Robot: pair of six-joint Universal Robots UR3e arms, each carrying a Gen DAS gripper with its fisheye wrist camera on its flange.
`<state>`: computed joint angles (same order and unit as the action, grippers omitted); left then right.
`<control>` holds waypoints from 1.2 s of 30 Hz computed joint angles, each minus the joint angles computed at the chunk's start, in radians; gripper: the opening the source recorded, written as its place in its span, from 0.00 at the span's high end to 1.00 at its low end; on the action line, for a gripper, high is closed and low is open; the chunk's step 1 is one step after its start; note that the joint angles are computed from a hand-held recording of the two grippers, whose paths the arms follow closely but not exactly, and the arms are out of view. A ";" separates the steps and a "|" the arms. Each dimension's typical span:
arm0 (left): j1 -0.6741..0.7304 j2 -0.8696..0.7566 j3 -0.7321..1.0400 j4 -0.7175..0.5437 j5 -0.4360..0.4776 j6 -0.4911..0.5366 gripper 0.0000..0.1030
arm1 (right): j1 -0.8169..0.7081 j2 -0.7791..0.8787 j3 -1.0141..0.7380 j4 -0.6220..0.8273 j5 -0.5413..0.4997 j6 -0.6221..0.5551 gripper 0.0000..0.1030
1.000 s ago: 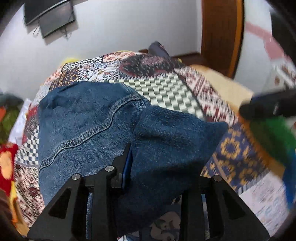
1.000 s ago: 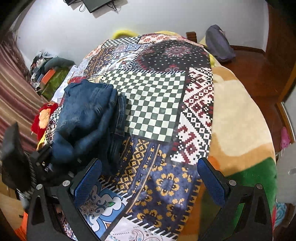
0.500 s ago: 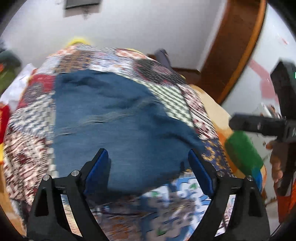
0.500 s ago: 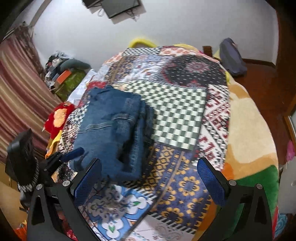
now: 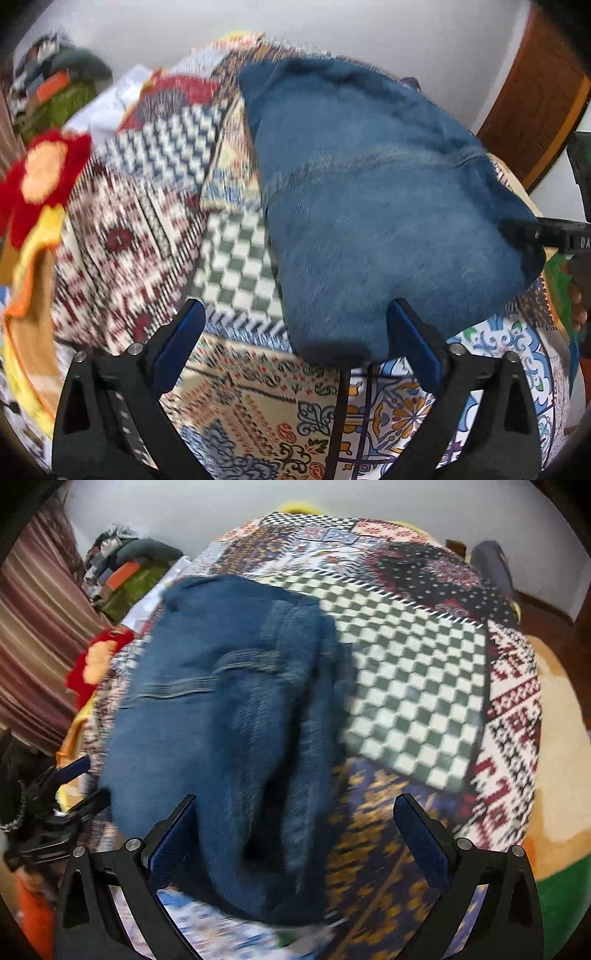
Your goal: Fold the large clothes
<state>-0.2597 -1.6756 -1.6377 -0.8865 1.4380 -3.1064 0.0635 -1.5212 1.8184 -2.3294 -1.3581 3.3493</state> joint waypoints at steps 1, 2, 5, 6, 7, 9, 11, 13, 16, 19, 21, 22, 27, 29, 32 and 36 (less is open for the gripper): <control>0.000 0.003 -0.032 0.018 -0.006 0.001 0.00 | -0.033 -0.019 0.038 -0.013 0.028 -0.009 0.00; 0.003 0.011 -0.057 0.030 -0.017 0.004 0.00 | -0.083 -0.047 0.090 -0.017 0.085 -0.019 0.01; 0.014 0.031 -0.105 0.026 -0.048 0.023 0.00 | -0.130 -0.095 0.166 -0.027 0.116 -0.041 0.01; 0.011 0.035 -0.114 0.025 -0.043 0.030 0.00 | -0.133 -0.114 0.185 -0.033 0.104 -0.054 0.01; 0.003 0.037 -0.118 0.023 -0.028 0.031 0.00 | -0.136 -0.137 0.202 -0.037 0.096 -0.063 0.01; -0.068 0.011 -0.105 0.016 0.146 0.011 0.00 | -0.138 -0.184 0.210 -0.014 0.063 -0.065 0.01; -0.070 0.050 -0.164 0.055 0.176 0.031 0.00 | -0.114 -0.223 0.187 0.019 -0.076 -0.029 0.01; -0.044 0.105 -0.196 0.043 0.155 0.032 0.00 | -0.110 -0.249 0.172 0.059 -0.155 -0.015 0.01; -0.005 0.180 -0.204 0.035 0.156 0.033 0.00 | -0.182 -0.320 0.174 0.135 -0.102 -0.053 0.01; 0.027 0.201 -0.139 0.013 0.147 0.037 0.00 | -0.203 -0.348 0.159 0.166 -0.064 -0.054 0.01; 0.050 0.184 -0.073 0.007 0.130 0.050 0.00 | -0.183 -0.342 0.132 0.162 -0.042 -0.039 0.01; 0.053 0.166 -0.043 0.012 0.124 0.054 0.00 | -0.172 -0.327 0.119 0.152 -0.039 -0.034 0.01; 0.037 -0.006 0.200 -0.005 0.084 0.067 0.00 | -0.069 -0.185 -0.014 0.086 -0.036 -0.008 0.01; 0.036 -0.089 0.287 -0.015 0.054 0.076 0.00 | -0.037 -0.111 -0.086 0.071 -0.029 -0.010 0.01; 0.003 -0.239 0.466 -0.080 0.047 0.068 0.00 | -0.003 0.004 -0.196 0.056 -0.014 -0.016 0.01; -0.030 -0.459 0.725 -0.139 0.050 0.062 0.00 | 0.025 0.148 -0.331 0.060 0.005 -0.034 0.01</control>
<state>-0.2898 -2.1344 -0.9128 -1.0251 1.4877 -3.0445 0.0881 -1.3729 1.4878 -2.2692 -1.3531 3.3154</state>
